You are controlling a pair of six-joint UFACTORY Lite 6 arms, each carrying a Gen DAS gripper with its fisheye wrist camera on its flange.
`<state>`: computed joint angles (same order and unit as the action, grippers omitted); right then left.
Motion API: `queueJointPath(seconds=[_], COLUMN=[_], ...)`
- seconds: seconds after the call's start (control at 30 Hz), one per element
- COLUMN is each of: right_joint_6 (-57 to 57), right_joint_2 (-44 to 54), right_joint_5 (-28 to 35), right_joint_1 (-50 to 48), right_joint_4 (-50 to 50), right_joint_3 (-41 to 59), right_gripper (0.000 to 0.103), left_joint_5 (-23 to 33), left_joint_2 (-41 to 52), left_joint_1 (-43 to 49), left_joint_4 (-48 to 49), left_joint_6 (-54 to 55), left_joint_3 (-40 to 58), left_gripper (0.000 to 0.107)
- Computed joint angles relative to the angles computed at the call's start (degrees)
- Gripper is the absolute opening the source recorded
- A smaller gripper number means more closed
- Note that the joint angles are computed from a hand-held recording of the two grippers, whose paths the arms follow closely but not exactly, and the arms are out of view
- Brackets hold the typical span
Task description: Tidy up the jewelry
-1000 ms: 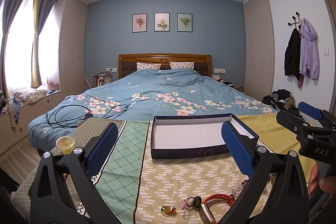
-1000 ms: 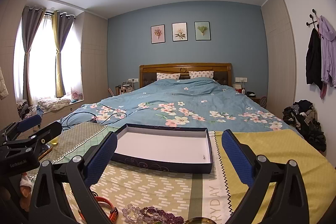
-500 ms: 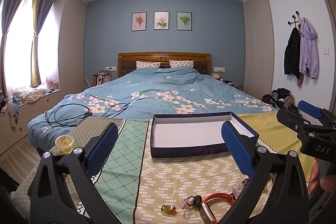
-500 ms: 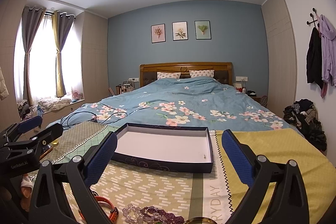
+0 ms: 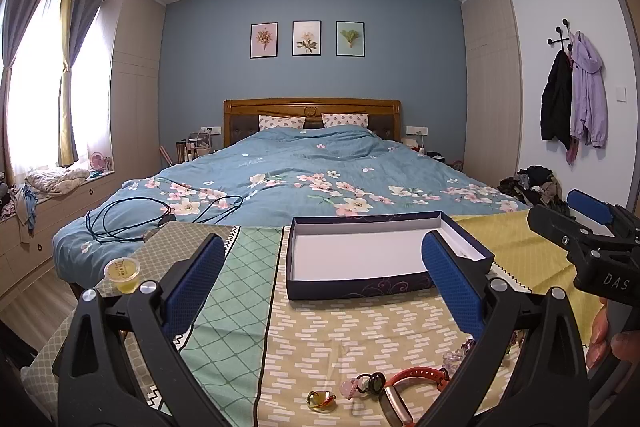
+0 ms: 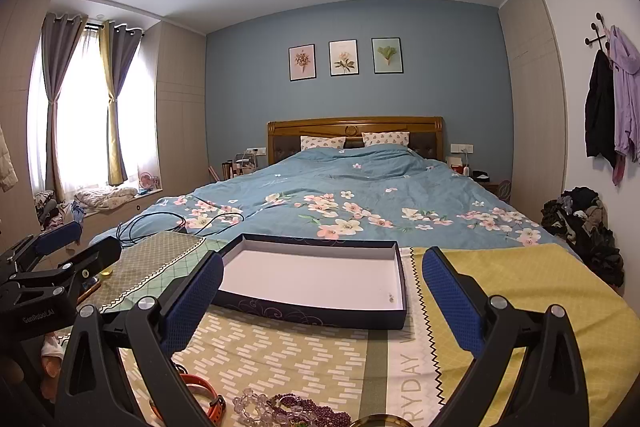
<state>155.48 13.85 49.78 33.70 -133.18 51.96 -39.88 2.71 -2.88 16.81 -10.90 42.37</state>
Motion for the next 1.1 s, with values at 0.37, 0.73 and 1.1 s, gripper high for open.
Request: queueJointPath(seconds=[0.37, 0.73, 1.1], right_joint_6=[0.01, -0.85, 14.33], right_joint_2=[-0.81, -5.46, -4.53], right_joint_5=[-1.39, -12.93, -26.67], right_joint_1=[-0.56, -8.16, -17.56], right_joint_4=[-0.51, -2.59, -19.41], right_joint_3=[-0.4, -5.41, -9.54], right_gripper=[0.096, 0.096, 0.08], left_joint_5=[0.44, 4.44, 7.99], left_joint_2=[-0.07, 3.94, 12.21], left_joint_1=[0.03, 2.51, 2.43], left_joint_4=[0.71, 9.81, 36.5], left_joint_6=[-0.53, -3.0, -18.67], left_joint_3=[-0.28, 1.67, 6.52], left_gripper=[0.097, 0.097, 0.078])
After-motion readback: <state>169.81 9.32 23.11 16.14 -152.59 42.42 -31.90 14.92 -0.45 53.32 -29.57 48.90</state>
